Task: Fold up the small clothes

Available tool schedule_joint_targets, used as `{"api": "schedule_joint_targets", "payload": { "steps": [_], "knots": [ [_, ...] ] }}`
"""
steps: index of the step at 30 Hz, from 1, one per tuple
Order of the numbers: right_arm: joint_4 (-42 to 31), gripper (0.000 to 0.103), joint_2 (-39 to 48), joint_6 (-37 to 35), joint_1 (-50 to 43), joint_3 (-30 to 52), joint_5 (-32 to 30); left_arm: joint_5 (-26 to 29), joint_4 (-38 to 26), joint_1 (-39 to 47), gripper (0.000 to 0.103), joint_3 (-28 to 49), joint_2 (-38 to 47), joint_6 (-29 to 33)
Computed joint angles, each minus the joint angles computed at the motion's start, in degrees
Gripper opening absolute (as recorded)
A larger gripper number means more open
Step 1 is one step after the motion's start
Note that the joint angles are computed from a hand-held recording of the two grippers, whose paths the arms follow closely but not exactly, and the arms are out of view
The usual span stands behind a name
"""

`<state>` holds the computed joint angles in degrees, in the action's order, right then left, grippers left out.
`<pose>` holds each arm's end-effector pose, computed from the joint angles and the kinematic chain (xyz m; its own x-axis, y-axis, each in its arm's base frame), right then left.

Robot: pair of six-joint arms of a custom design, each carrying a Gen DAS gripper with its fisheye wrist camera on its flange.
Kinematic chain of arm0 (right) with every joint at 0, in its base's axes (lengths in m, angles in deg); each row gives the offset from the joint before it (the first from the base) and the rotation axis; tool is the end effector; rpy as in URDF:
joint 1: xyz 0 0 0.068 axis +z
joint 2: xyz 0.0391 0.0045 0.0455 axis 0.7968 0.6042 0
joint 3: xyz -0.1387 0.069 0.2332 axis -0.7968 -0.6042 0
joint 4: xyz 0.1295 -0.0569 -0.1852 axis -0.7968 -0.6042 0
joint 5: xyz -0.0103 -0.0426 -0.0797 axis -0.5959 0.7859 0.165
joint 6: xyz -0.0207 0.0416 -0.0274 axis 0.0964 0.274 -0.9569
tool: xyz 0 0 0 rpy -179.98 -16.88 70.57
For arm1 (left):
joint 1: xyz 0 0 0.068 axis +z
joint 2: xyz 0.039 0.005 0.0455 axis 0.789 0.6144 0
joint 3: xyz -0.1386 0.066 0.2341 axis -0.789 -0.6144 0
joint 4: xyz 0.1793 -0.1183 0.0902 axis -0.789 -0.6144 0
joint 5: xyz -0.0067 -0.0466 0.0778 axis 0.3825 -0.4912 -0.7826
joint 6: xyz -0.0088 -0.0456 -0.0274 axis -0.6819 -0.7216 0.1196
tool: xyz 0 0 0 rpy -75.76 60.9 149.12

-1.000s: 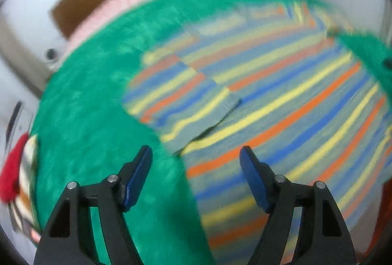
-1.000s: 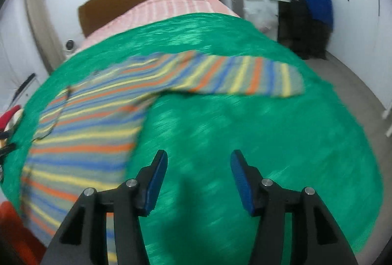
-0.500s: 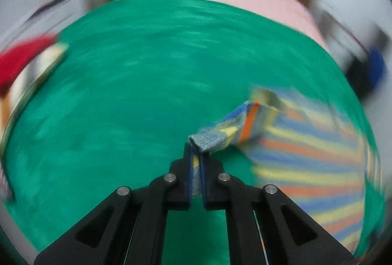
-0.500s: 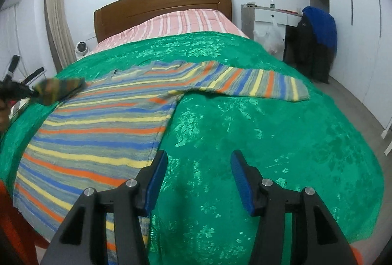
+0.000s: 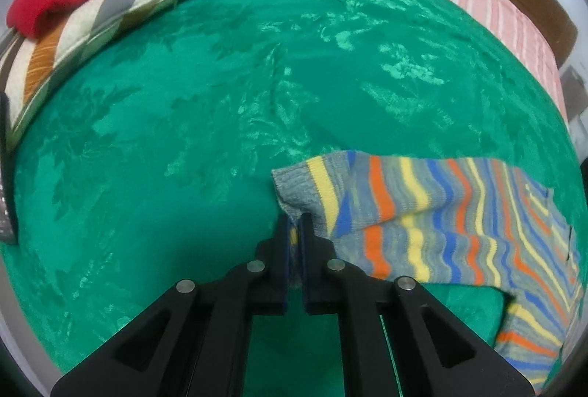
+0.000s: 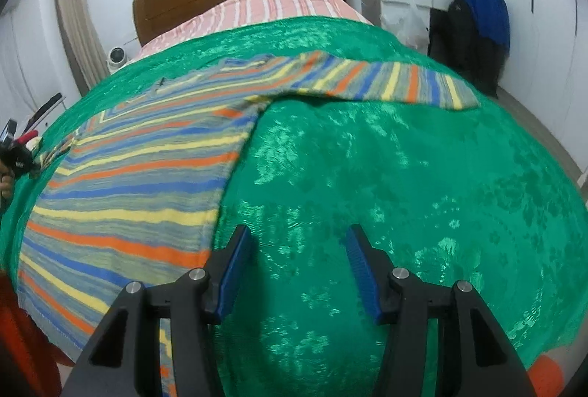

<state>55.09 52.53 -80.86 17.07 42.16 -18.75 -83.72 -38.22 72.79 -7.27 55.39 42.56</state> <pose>0.2294 -0.1415 0.0761 -0.7008 0.0598 -0.7109 -0.0697 0.9860 0.1516 0.3350 0.1297 0.1231 -0.6020 -0.6567 -0.4542 -0.6895 0.7144 -0.1191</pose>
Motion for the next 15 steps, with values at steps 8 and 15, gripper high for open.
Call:
{"api": "schedule_joint_targets", "payload": {
  "steps": [8, 15],
  "knots": [
    [-2.3, 0.060, 0.1, 1.4, -2.2, 2.0, -1.2, 2.0, 3.5, 5.0, 0.023, -15.6, -12.6, 4.4],
    [-33.1, 0.062, -2.5, -10.9, -6.4, 16.1, -6.4, 15.3, 0.4, -9.7, 0.070, -38.8, -36.6, 11.4]
  ]
}}
